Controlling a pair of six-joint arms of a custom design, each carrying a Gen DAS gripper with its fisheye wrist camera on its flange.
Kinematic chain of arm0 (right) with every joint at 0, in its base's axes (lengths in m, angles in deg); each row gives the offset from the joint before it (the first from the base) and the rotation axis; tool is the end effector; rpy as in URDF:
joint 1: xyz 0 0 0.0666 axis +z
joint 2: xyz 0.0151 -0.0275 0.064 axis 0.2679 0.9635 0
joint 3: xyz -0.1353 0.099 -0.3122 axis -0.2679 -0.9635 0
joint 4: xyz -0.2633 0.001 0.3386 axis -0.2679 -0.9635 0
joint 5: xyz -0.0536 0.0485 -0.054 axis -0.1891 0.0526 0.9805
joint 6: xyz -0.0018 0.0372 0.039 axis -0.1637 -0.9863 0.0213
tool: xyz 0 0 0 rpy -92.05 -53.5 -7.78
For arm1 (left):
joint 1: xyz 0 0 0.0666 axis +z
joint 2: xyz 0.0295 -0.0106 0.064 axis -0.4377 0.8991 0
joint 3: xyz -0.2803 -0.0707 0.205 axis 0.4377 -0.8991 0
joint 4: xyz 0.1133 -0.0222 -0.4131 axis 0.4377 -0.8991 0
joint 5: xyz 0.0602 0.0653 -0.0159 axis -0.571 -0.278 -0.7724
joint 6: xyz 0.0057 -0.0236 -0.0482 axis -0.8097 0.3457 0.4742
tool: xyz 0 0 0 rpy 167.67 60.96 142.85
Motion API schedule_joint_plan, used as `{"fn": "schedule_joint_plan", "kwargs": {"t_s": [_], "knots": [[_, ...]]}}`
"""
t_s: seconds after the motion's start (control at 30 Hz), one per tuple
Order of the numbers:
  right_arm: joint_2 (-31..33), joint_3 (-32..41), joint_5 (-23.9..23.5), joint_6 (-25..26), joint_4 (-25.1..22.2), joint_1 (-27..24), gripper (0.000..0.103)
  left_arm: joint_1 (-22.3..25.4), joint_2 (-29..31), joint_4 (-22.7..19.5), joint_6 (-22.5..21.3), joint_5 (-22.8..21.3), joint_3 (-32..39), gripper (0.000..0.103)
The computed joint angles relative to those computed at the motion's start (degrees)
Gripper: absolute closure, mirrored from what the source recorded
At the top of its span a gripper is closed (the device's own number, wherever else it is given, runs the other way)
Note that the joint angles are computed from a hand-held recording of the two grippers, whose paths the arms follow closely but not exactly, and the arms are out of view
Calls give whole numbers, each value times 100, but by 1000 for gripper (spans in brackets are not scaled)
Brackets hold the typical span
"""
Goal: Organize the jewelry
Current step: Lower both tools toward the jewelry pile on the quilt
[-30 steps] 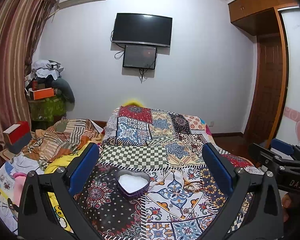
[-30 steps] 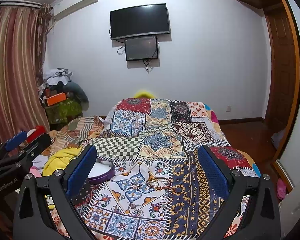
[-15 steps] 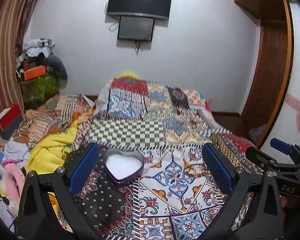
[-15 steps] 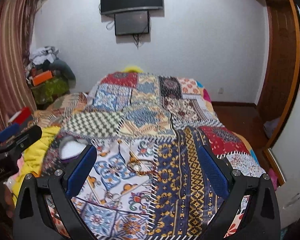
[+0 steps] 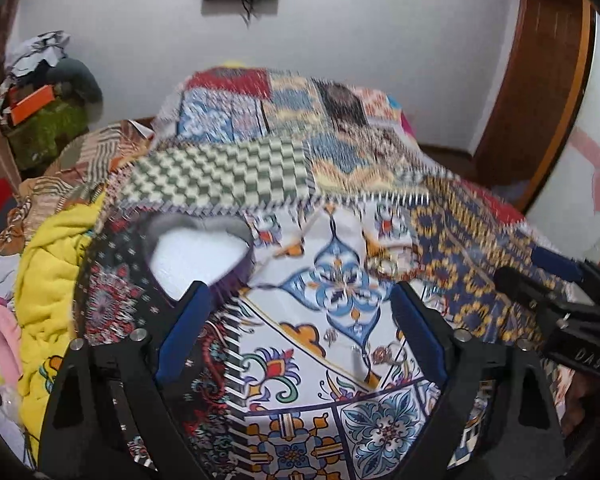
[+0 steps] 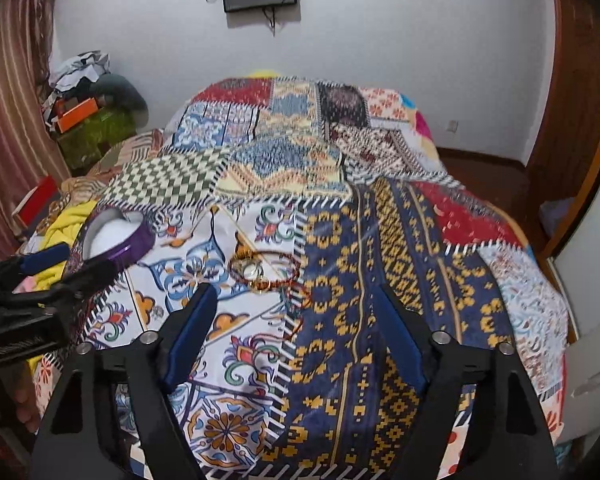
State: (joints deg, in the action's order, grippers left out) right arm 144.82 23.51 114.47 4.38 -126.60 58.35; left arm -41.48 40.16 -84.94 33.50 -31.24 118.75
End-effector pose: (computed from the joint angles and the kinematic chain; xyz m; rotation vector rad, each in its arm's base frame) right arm 0.3420 0.2914 0.4297 0.2060 2.3625 0.0106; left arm 0.4190 -0.1236 0.4000 0.4479 2.3350 -0.3300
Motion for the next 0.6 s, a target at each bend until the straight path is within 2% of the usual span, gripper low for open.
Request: {"fn": "schedule_joint_plan", "kwargs": {"t_s": [0.07, 0.17, 0.4, 0.5, 0.6], "knots": [[-25, -76, -254, 10, 83, -44, 35, -8, 130, -169, -72, 45, 49, 26], [1, -122, -502, 53, 172, -65, 36, 12, 238, -326, -177, 83, 57, 37], [321, 15, -1151, 355, 330, -48, 36, 93, 208, -461, -440, 107, -62, 51], [454, 66, -1357, 471, 367, -29, 38, 149, 236, -526, -463, 185, -64, 53], [592, 103, -1788, 515, 414, -74, 40, 183, 264, -540, -454, 252, -72, 56]]}}
